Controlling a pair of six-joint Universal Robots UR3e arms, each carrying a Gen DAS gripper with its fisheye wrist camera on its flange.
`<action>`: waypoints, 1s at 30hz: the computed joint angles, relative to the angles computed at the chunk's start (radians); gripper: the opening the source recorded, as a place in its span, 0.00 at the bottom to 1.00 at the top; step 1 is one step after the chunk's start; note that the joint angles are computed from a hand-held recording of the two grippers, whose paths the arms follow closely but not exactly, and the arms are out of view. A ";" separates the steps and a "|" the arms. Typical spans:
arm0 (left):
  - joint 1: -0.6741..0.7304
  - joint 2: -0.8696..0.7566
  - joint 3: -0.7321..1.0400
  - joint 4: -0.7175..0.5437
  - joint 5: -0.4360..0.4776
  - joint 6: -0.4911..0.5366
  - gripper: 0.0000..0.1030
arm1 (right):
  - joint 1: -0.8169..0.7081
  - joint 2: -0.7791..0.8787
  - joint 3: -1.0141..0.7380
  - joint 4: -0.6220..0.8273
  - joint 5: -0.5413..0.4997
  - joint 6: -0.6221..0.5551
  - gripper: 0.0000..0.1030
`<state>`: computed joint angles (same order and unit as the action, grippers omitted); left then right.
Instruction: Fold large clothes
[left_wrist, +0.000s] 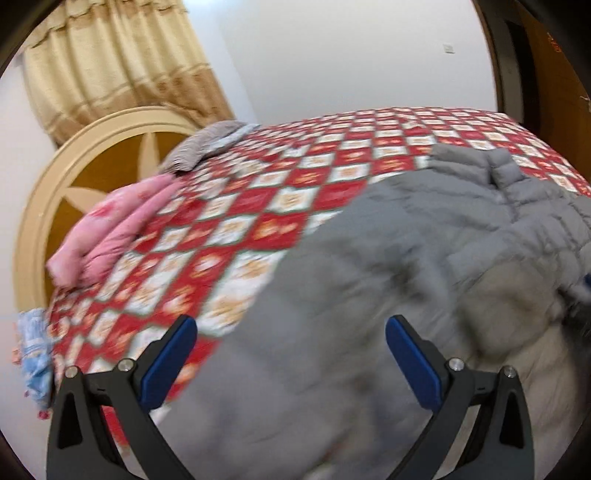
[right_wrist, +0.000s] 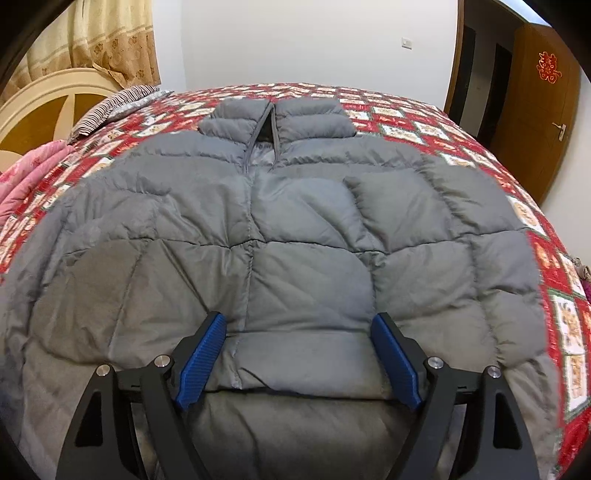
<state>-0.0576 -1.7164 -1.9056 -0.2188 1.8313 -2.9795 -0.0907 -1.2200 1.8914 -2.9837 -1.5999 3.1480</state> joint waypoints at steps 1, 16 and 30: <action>0.043 0.052 -0.067 0.018 -0.019 0.020 1.00 | -0.009 -0.052 0.057 -0.022 0.013 0.001 0.79; 0.542 0.332 -0.525 -0.059 -0.382 0.117 0.57 | -0.035 -0.452 0.490 -0.148 0.034 -0.157 0.79; 0.150 0.234 0.030 -0.021 -0.057 0.053 0.18 | -0.308 -0.628 0.630 -0.136 0.107 -0.225 0.79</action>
